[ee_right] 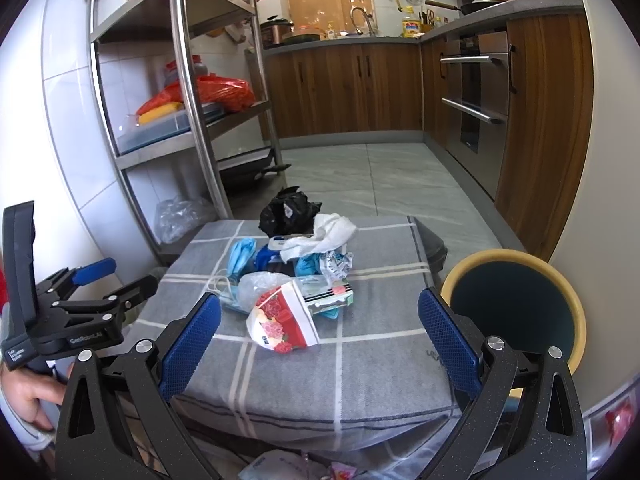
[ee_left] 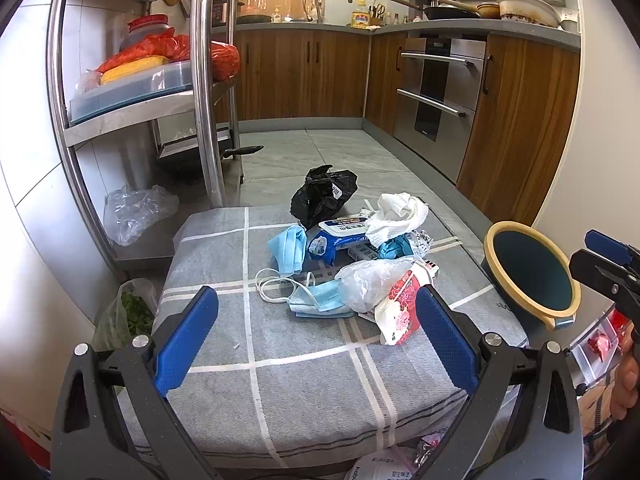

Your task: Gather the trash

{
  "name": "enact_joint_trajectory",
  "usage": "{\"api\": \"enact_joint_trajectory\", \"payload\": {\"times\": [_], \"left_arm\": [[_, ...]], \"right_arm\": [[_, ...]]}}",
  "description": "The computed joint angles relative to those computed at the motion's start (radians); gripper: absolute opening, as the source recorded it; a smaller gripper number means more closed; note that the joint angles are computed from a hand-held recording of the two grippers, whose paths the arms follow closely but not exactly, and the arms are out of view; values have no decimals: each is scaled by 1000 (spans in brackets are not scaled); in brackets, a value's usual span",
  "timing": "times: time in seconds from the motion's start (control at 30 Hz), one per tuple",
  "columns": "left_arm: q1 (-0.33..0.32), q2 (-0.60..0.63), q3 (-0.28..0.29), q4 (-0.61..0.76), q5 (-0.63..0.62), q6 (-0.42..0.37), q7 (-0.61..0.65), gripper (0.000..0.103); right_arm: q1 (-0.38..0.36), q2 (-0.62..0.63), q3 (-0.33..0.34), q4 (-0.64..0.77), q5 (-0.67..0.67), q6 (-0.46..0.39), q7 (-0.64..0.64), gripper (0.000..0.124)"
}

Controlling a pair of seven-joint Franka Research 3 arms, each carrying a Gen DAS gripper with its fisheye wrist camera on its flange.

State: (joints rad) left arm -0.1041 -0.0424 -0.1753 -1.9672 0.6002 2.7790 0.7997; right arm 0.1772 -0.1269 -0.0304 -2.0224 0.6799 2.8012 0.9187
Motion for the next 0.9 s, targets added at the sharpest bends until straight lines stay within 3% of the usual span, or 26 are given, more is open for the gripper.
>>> {"api": "enact_joint_trajectory", "payload": {"times": [0.9], "left_arm": [[0,-7,-1,-9,-19,11,9,97]], "right_arm": [[-1,-5,-8,-2,33,-13,-1,98]]}}
